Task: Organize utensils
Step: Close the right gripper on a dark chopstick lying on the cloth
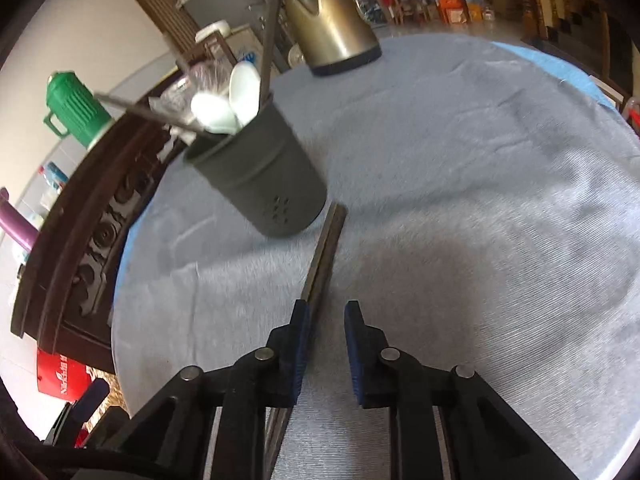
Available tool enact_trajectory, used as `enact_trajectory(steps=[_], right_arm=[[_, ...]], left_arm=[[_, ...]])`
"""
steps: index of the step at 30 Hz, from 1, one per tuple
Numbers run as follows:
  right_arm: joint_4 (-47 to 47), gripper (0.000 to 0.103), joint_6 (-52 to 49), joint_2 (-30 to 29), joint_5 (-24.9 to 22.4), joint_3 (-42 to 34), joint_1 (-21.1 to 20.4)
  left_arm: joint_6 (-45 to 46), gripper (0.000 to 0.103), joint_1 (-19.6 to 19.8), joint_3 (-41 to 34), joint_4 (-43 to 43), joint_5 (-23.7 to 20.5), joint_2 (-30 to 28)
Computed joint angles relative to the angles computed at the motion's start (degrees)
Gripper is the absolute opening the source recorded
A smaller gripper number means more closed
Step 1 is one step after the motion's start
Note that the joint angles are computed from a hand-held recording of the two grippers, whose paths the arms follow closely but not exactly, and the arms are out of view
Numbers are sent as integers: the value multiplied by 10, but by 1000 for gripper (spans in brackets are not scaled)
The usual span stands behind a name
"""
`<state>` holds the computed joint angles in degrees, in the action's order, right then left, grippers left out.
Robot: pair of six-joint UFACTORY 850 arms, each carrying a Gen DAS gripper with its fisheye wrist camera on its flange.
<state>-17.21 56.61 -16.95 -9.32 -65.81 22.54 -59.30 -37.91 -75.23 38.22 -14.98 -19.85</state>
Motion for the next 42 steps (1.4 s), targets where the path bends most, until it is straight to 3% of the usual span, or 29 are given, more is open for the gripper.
enact_trajectory(steps=[7,13,18,32,34,38,42], right_arm=[[-8,20,4,-26,-34,-25,12],[-88,20,63,-35,-61,-39,27],[-16,20,-6,-34,-57,-39,23],[22,20,-34,-23,-43,-23,3],[48,20,-57,-22,-36,-20,0],[70,19,-84,-22,-35,-21,-2],[103,18,-116,-19,-32,-16,-6]], left_arm=[[16,75,6,9,-19,8,4],[35,75,12,10,-42,9,3],[72,75,14,3,-77,8,-4],[167,75,9,-24,-159,-11,-27],[206,75,7,-33,-191,-13,-32],[391,75,10,-59,-373,-31,-52],[458,75,11,-72,-436,-50,-64]])
